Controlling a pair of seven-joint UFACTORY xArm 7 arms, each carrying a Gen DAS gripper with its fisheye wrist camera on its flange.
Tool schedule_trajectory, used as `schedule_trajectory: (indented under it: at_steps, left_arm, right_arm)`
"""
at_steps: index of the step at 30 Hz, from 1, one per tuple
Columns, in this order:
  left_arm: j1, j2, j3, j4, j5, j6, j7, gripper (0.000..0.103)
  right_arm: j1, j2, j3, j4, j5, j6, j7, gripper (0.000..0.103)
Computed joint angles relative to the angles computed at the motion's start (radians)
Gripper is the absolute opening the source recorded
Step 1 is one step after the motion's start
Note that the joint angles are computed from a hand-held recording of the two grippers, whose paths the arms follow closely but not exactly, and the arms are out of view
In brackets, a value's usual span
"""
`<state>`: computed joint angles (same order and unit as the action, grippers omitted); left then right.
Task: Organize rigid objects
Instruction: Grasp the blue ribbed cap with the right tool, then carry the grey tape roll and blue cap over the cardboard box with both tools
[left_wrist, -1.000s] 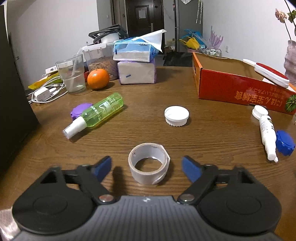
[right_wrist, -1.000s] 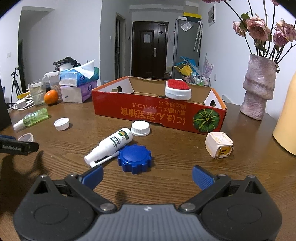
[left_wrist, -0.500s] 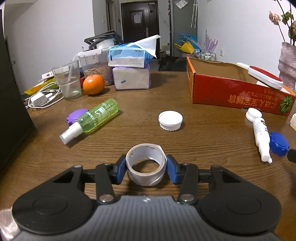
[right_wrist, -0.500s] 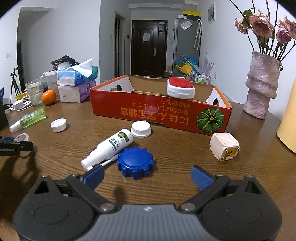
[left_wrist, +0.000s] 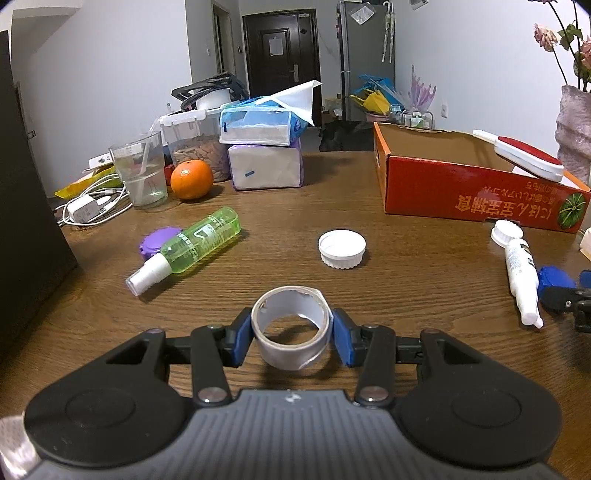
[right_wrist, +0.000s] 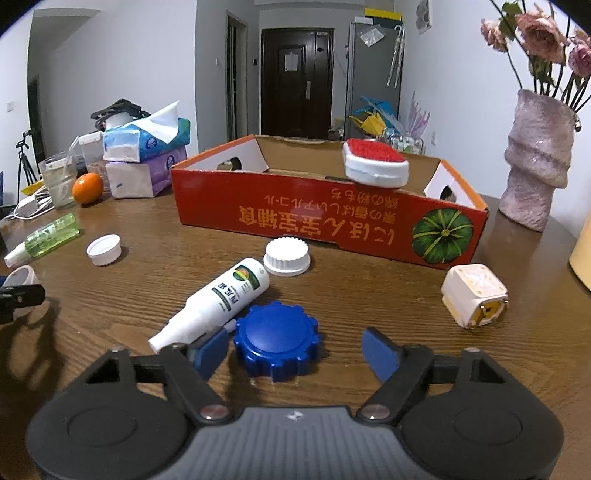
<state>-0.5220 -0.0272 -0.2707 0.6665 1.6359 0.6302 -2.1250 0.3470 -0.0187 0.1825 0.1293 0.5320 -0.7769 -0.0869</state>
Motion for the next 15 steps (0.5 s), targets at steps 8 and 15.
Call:
schedule_trajectory:
  at_steps: [8, 15]
  left_arm:
    - [-0.001, -0.007, -0.002, -0.005, 0.001, 0.007, -0.005, 0.046]
    - [-0.008, -0.006, -0.007, -0.004, 0.004, 0.024, -0.002, 0.046]
  right_arm:
    - [0.000, 0.031, -0.007, -0.007, -0.062, -0.050, 0.028, 0.051]
    - [0.007, 0.032, -0.009, -0.021, -0.060, -0.090, 0.039, 0.051]
